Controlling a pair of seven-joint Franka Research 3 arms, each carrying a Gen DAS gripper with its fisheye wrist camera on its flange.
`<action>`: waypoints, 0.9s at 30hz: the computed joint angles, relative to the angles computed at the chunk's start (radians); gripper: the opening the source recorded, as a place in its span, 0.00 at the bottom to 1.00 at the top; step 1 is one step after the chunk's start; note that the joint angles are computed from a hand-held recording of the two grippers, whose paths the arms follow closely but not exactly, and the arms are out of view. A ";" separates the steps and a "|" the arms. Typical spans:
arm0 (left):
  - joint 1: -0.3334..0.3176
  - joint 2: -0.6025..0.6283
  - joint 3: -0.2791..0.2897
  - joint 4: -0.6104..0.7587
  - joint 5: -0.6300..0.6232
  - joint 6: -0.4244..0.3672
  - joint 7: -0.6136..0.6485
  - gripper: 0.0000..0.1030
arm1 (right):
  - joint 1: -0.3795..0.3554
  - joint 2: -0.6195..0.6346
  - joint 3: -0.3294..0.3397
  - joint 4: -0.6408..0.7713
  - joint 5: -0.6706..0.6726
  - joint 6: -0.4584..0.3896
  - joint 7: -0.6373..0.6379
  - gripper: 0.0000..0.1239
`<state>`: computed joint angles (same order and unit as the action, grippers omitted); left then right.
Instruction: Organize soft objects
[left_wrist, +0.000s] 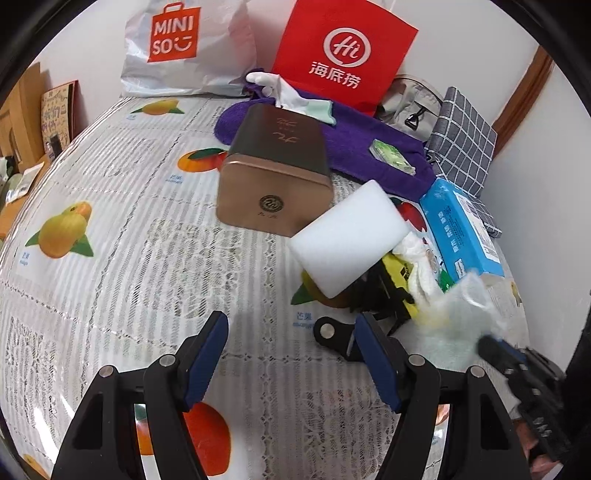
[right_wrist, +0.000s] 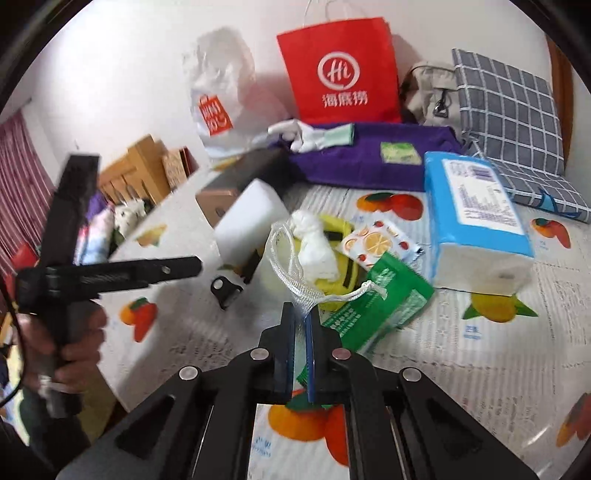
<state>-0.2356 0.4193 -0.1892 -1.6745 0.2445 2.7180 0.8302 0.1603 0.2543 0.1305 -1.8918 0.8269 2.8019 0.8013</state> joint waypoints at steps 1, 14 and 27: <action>-0.003 0.004 0.002 0.008 0.005 -0.001 0.002 0.67 | -0.008 -0.014 0.001 -0.009 0.014 -0.003 -0.008 0.04; -0.062 0.176 0.025 0.290 0.079 -0.160 0.093 0.67 | -0.040 -0.038 -0.103 -0.049 -0.139 -0.072 0.140 0.04; -0.124 0.246 0.077 0.422 0.151 -0.231 0.097 0.57 | -0.062 0.053 -0.105 0.016 -0.340 -0.042 0.351 0.64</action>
<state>-0.3596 0.6658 -0.1125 -1.2530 0.3956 2.4872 0.9270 0.0981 0.3070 0.0259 -1.8761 0.4864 2.7598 1.1525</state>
